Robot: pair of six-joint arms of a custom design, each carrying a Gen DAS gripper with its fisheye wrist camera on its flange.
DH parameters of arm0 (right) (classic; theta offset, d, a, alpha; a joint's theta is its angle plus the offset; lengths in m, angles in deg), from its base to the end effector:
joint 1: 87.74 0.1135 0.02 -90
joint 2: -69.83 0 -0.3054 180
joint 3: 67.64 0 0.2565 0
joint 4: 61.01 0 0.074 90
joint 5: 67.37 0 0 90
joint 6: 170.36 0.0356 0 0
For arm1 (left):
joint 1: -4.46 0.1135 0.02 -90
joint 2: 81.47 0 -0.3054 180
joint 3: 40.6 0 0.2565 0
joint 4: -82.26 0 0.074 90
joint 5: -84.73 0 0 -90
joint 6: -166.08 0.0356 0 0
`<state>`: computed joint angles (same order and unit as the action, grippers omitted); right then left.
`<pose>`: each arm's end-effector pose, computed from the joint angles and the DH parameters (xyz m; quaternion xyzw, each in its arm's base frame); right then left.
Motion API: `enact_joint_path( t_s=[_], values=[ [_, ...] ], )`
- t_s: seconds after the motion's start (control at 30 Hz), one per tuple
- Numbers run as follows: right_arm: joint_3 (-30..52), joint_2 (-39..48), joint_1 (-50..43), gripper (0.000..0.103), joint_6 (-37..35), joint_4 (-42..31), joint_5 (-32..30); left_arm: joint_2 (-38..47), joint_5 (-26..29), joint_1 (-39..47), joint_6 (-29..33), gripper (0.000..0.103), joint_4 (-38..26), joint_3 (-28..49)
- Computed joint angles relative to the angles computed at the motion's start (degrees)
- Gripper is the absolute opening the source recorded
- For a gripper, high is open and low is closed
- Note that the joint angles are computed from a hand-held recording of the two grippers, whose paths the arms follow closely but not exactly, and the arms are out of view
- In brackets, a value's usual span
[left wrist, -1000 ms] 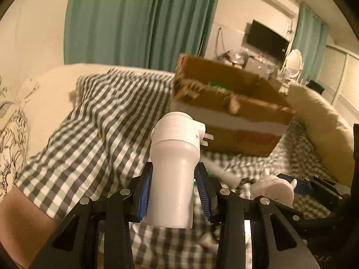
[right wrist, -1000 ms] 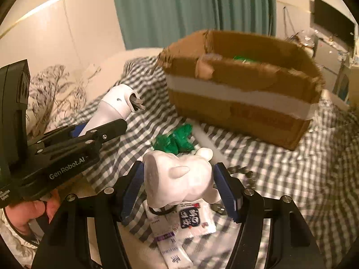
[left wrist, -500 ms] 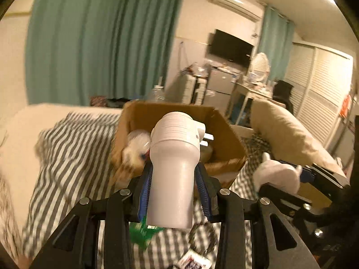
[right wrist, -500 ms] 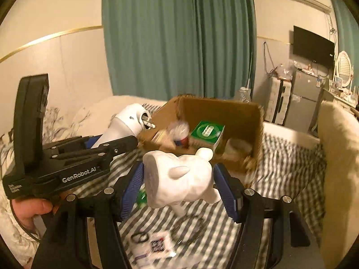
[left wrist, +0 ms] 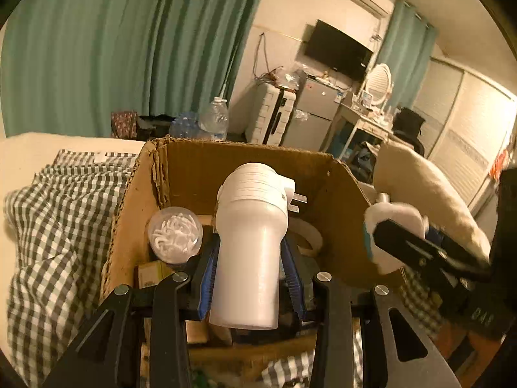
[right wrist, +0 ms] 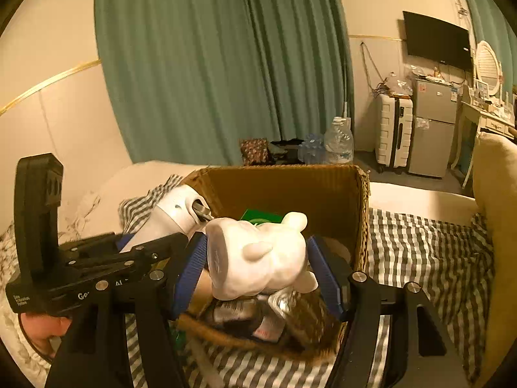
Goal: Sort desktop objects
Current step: 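Carry the bottle and plush toy over the box and open both tools, then grasp the green snack packet with the left tool while the right tool grasps the bead bracelet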
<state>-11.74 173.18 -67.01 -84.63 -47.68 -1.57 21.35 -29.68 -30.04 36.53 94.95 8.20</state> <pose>0.3242 0.1383 0.1620 -0.2829 0.8221 0.2489 0.4269 0.2707 -0.1682 0.1334 -0.1263 0.8859 -0.0887 0.4375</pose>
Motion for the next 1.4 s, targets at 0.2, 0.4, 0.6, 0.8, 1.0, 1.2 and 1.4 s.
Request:
enact_joint_path(
  t_s=[0.2,0.4,0.6,0.8,1.0,1.2,1.4],
  values=[
    [-6.2,1.5,-2.1,0.093,6.8,14.6,-1.2,-1.7,-5.7,-1.5,-0.1,0.095,-0.6,-1.6],
    [-12.0,-8.0,-4.2,0.094,6.0,11.3,-0.9,-7.2,-15.5,-9.5,-9.3,0.097,-3.5,-6.8],
    [-22.6,-20.7,-4.9,0.098,1.7,6.8,1.1,-7.0,-26.9,-23.6,-28.2,0.103,-9.7,-11.9],
    [-34.0,-21.2,-3.4,0.098,-0.6,8.4,6.0,2.3,-28.1,-36.0,-42.5,0.103,-19.5,-9.4],
    [-38.8,-18.2,-1.0,0.098,0.2,15.1,9.9,5.7,-27.9,-37.1,-40.2,0.103,-18.5,-7.7],
    [-40.9,-10.7,-1.9,0.098,1.5,25.5,7.5,12.7,-24.2,-34.4,-40.6,0.103,-19.0,-6.6],
    [-35.4,1.3,2.8,0.098,3.7,26.3,13.3,19.9,-18.0,-27.1,-32.9,0.103,1.9,-10.7]
  ],
)
